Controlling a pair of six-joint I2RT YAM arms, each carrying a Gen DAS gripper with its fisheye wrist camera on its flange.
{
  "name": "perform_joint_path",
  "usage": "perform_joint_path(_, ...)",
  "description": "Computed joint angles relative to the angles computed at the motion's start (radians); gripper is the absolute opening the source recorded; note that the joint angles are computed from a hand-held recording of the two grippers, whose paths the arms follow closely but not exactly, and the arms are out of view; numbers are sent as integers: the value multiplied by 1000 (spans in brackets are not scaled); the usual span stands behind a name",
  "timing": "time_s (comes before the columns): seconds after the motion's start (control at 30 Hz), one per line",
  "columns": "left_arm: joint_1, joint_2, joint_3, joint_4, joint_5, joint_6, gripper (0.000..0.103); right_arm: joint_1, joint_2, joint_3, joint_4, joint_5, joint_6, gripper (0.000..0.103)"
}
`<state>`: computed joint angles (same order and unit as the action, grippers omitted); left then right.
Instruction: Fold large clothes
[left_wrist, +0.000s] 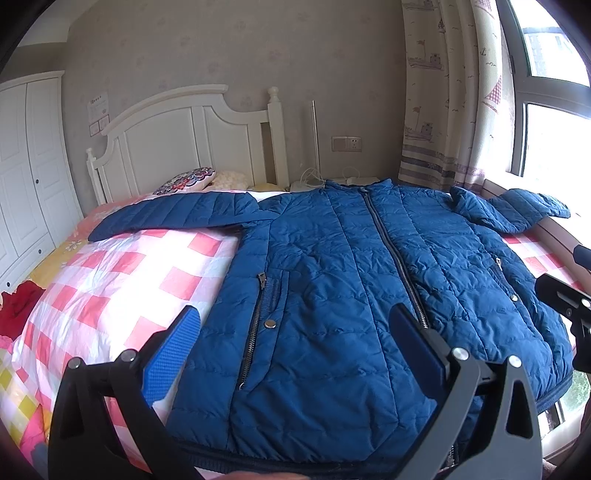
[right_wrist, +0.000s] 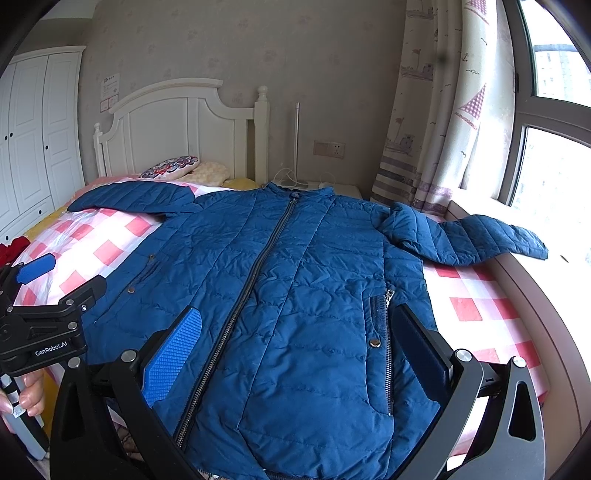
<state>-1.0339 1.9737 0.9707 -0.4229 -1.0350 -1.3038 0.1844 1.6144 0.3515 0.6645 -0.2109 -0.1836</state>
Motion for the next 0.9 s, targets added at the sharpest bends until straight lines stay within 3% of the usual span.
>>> perform_joint_path(0.67,-8,-10,-32,21,-23,9,101,0,11,3,3,-2,-1,99)
perform_joint_path(0.9,15,-3,-28,55,-2,64,101,-6,57,21,10,0,-6,99)
